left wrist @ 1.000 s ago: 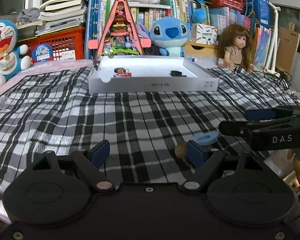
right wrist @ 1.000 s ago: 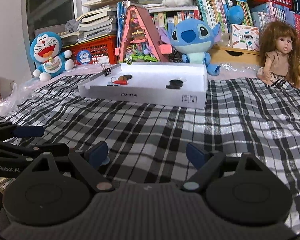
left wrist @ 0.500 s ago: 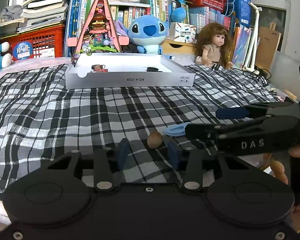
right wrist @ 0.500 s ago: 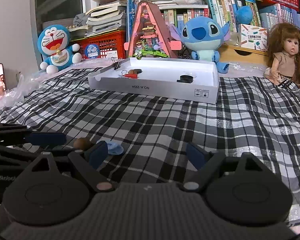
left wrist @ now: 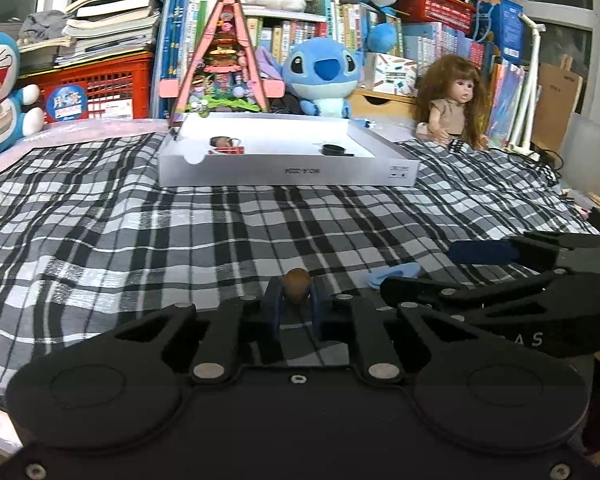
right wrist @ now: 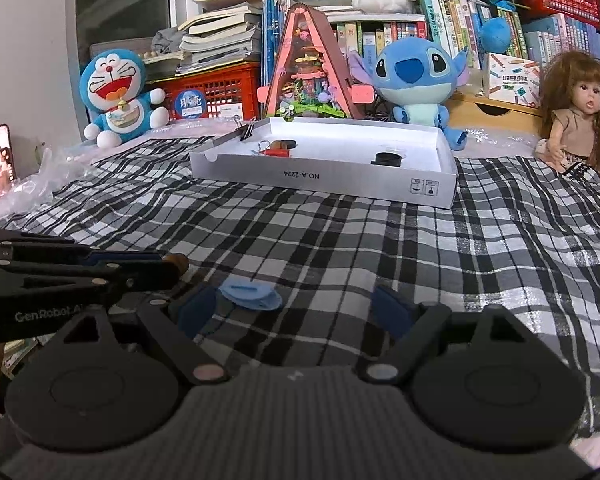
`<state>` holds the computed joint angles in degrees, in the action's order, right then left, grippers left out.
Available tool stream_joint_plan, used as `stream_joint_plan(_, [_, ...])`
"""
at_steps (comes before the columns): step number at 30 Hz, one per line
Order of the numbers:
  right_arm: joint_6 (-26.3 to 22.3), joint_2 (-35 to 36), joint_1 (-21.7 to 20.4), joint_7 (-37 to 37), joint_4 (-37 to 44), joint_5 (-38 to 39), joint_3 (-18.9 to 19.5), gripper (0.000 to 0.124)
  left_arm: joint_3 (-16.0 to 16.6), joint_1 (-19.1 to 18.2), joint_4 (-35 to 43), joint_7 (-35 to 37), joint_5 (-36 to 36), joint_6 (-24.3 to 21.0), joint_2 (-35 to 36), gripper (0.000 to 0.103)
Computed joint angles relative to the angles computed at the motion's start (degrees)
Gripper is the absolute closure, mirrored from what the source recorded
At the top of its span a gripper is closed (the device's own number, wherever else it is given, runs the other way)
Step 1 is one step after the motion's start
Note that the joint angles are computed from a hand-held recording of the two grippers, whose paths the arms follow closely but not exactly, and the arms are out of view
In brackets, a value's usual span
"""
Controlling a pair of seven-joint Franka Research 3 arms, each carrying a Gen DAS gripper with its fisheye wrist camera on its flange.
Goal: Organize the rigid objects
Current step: 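Grasp a brown ball with the left tool while the right tool grasps the blue hair clip, then carry the brown ball with the left tool while the right tool carries the blue clip into the tray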
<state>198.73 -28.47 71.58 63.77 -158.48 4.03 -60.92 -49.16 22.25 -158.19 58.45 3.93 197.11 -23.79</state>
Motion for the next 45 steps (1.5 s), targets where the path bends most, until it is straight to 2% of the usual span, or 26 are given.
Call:
stream_joint_plan(7, [-0.29, 6.07, -6.75, 5.94, 0.54, 1.43, 9.42, 0.034, -2.08, 2.82, 0.32, -0.69, -1.04, 0.22, -0.49, 0.090])
stream_joint_plan(12, [7.41, 11.82, -14.20, 9.82, -1.29, 5.26, 19.92, 0.041, -2.63, 3.80, 0.53, -1.47, -1.12, 0.26, -0.38, 0.090])
stream_joint_plan(17, [10.84, 15.28, -19.28, 11.04, -1.67, 7.90, 27.30, 0.046, -3.03, 4.37, 0.67, -1.68, -0.68, 0.17, -0.40, 0.090])
stream_joint_plan(19, [11.93, 16.21, -20.35, 12.23, -1.75, 6.91, 28.36, 0.051, -3.43, 4.76, 0.68, -1.68, -0.56, 0.18, -0.53, 0.090])
stream_joint_plan(21, [12.28, 16.75, -21.62, 13.09, -1.70, 6.04, 29.42, 0.071, -3.62, 4.97, 0.69, -1.77, -0.44, 0.20, -0.54, 0.090])
stream_joint_plan(24, [11.68, 16.62, -23.05, 15.42, -1.59, 2.07, 29.39, 0.088, -3.61, 4.95, 0.70, -1.97, -0.39, 0.15, -0.60, 0.090])
stream_joint_plan(29, [10.38, 16.19, -25.46, 18.99, -1.52, -4.63, 29.20, 0.102, -3.55, 4.92, 0.67, -2.35, -0.06, 0.10, -0.63, 0.090])
stream_joint_plan(36, [10.27, 16.30, -29.27, 24.17, -1.36, -11.20, 30.05, 0.103, -3.38, 4.80, 0.39, -2.80, 0.06, 0.25, -0.84, 0.090])
stream_joint_plan(45, [11.17, 17.04, -35.33, 28.41, -1.16, -16.03, 33.84, 0.103, -3.69, 5.03, 0.26, -2.78, -0.18, 0.54, -0.89, 0.090])
